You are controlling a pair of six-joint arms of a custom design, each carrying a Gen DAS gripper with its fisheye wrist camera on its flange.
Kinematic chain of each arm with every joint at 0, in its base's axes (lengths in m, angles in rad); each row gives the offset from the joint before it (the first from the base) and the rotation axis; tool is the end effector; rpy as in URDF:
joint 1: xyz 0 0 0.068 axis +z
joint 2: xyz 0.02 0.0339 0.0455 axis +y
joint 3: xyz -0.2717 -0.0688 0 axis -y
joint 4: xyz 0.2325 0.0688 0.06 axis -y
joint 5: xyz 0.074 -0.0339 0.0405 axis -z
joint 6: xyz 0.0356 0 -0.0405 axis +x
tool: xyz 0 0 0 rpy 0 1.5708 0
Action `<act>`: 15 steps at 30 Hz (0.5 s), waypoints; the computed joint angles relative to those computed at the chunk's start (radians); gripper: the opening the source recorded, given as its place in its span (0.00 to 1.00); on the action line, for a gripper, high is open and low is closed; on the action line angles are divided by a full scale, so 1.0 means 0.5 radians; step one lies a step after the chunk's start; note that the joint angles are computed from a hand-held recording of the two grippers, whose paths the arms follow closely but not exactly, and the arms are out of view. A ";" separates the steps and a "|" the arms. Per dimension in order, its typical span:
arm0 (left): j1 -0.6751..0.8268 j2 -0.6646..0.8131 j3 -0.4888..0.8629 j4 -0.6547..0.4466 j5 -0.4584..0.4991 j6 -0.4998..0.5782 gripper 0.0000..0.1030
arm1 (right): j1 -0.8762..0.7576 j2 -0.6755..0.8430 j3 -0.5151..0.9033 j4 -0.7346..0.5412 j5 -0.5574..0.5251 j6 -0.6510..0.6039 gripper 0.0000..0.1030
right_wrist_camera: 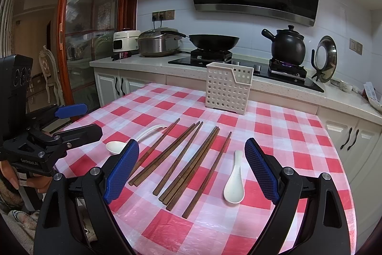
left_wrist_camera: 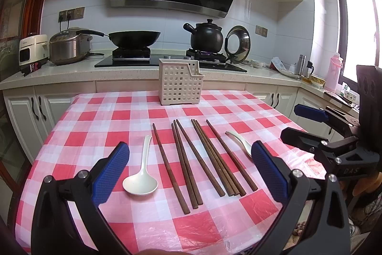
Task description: Organize utensils
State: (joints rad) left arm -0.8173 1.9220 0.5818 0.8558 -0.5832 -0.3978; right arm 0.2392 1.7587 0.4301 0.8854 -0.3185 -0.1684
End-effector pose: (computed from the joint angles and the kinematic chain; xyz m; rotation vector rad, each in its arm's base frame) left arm 0.2311 -0.2176 0.1077 0.0602 1.9740 -0.1909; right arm 0.2715 0.0777 0.1229 -0.6033 1.9162 0.3655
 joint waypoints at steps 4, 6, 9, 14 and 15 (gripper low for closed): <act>0.000 0.001 0.000 0.001 -0.001 -0.001 0.96 | 0.009 -0.003 0.000 -0.002 0.007 0.005 0.82; -0.001 0.001 0.003 -0.005 -0.005 0.002 0.96 | 0.013 0.002 0.003 0.001 0.012 0.005 0.82; 0.001 -0.003 0.007 -0.019 -0.012 -0.003 0.96 | 0.023 0.004 0.004 0.003 0.022 0.015 0.83; 0.003 0.002 0.024 -0.033 -0.021 0.008 0.96 | -0.023 -0.010 -0.006 0.001 -0.014 0.007 0.83; 0.006 0.001 0.027 -0.035 -0.018 0.013 0.96 | -0.042 0.004 0.001 0.007 -0.030 0.002 0.82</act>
State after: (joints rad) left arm -0.8146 1.9226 0.5952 0.8381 -0.5925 -0.3914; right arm 0.2184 1.7609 0.4307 0.8890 -0.3337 -0.1675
